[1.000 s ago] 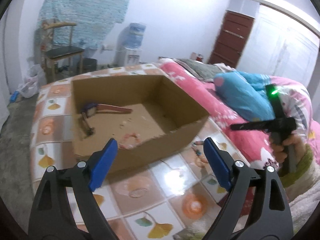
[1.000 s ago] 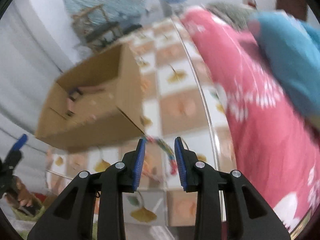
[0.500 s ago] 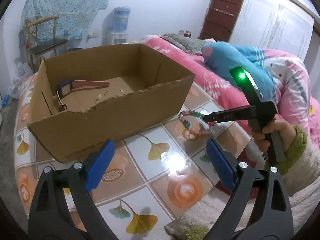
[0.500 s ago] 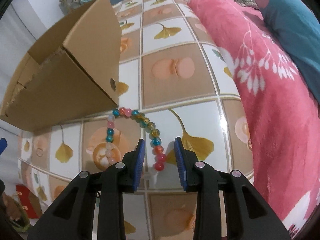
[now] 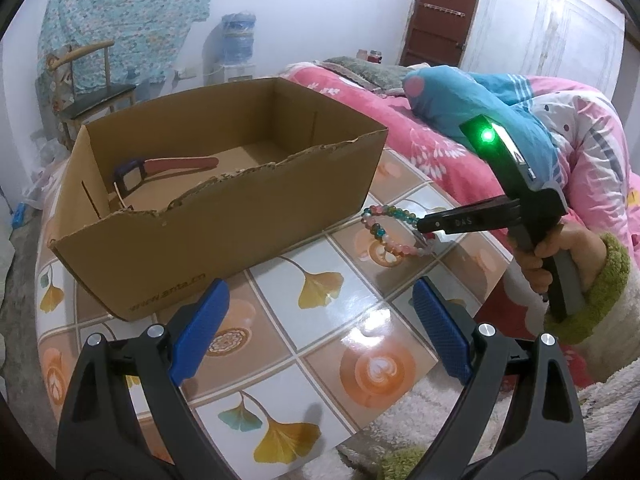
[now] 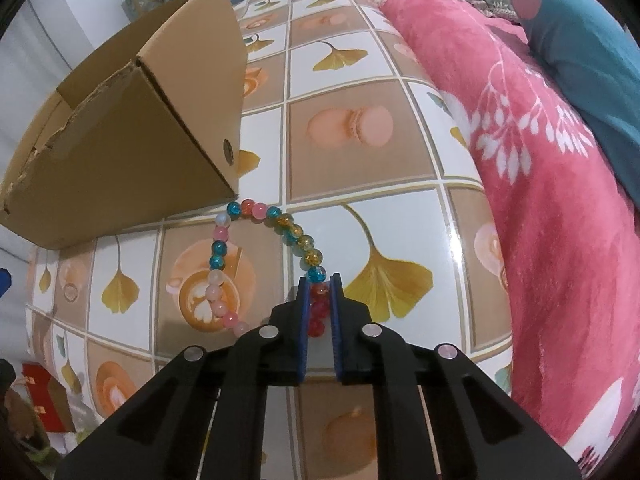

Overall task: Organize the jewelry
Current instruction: 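Close the right tool on the pink and teal beaded bracelet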

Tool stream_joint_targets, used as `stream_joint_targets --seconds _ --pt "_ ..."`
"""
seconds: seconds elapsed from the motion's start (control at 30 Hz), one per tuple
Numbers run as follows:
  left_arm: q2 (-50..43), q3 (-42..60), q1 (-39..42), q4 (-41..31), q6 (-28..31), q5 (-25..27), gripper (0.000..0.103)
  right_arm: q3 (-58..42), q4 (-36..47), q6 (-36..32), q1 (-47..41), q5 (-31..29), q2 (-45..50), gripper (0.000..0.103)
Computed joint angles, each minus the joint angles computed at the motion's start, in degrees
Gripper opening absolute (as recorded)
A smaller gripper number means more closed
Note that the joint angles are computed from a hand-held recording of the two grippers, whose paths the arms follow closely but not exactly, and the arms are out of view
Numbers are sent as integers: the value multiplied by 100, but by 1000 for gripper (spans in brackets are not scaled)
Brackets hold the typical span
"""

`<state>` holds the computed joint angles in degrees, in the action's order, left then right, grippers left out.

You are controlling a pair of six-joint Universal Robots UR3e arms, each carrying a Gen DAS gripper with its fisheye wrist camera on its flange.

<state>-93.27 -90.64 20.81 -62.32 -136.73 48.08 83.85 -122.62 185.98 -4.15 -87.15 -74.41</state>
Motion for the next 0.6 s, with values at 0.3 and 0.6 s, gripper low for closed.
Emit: stream_joint_targets --seconds 0.3,0.6 --pt "-68 46 -55 99 -69 129 89 346 59 130 -7 577 -273 10" --pt "-56 -57 -135 268 -60 318 89 831 15 233 48 1653 -546 10"
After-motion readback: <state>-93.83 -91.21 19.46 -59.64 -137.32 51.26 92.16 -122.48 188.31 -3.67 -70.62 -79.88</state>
